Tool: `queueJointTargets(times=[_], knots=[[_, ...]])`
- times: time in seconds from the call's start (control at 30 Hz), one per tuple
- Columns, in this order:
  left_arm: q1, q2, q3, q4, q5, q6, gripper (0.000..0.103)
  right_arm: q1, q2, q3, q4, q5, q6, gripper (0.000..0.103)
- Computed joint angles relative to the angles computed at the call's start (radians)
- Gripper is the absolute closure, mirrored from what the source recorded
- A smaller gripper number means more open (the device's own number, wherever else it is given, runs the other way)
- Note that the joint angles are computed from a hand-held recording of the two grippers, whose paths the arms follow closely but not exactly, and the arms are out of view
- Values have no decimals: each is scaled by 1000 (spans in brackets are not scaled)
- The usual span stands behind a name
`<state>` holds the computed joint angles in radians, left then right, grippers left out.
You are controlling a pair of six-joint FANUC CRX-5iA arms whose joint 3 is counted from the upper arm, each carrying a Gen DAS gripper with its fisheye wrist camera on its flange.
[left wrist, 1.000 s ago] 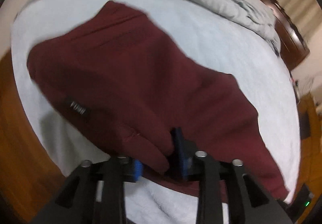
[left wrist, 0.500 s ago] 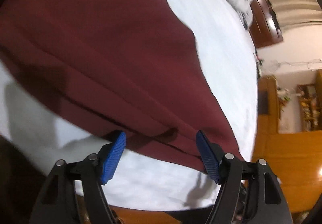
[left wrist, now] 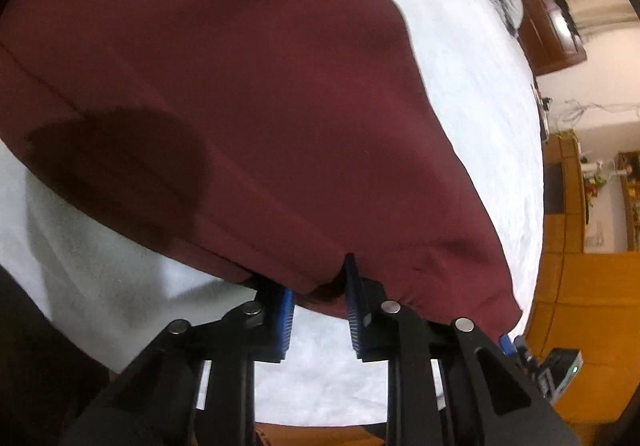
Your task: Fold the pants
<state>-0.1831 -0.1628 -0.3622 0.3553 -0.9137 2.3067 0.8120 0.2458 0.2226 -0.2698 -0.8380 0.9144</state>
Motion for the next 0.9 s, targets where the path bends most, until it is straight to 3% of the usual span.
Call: queueJointTargets(times=[0.07,0.17,0.3,0.33,0.4,0.43,0.5,0.53,0.6,0.67,0.73,0.77,0.8,0.9], knots=[[-34,10,43,-64,-2,27,82,-4,-16,-30,96,-43,-87,55],[-74,21,89,-114,-10,29,84,-13,-41,-73,192,-92,-185,45],[-97,68,85,3,60,-57,82,-49,-87,-141,115,-11,-231,43],[-103,81,84,36,70,-80,76,-53,-94,-151,103,8,-240,43],[-118,110,70,130,115,-150,71,-37,-103,-170,160,25,-277,40],[-127,135,72,191,123,-211,67,-31,-109,-182,207,18,-302,37],[-144,139,67,209,124,-234,59,-27,-113,-189,248,-16,-330,31],[-148,154,74,218,128,-242,53,-40,-106,-177,210,-44,-313,31],[-150,185,77,259,135,-261,52,-59,-108,-178,142,-47,-280,31],[-150,194,55,316,159,-282,52,-64,-112,-186,121,-54,-269,36],[-151,196,50,317,174,-275,52,-50,-103,-178,146,-72,-277,55],[-149,201,50,322,179,-273,53,-41,-92,-166,175,-106,-286,71],[-147,202,47,327,180,-274,53,-34,-87,-164,206,-123,-285,80],[-156,203,43,315,187,-257,56,-27,-108,-170,251,-95,-284,93]])
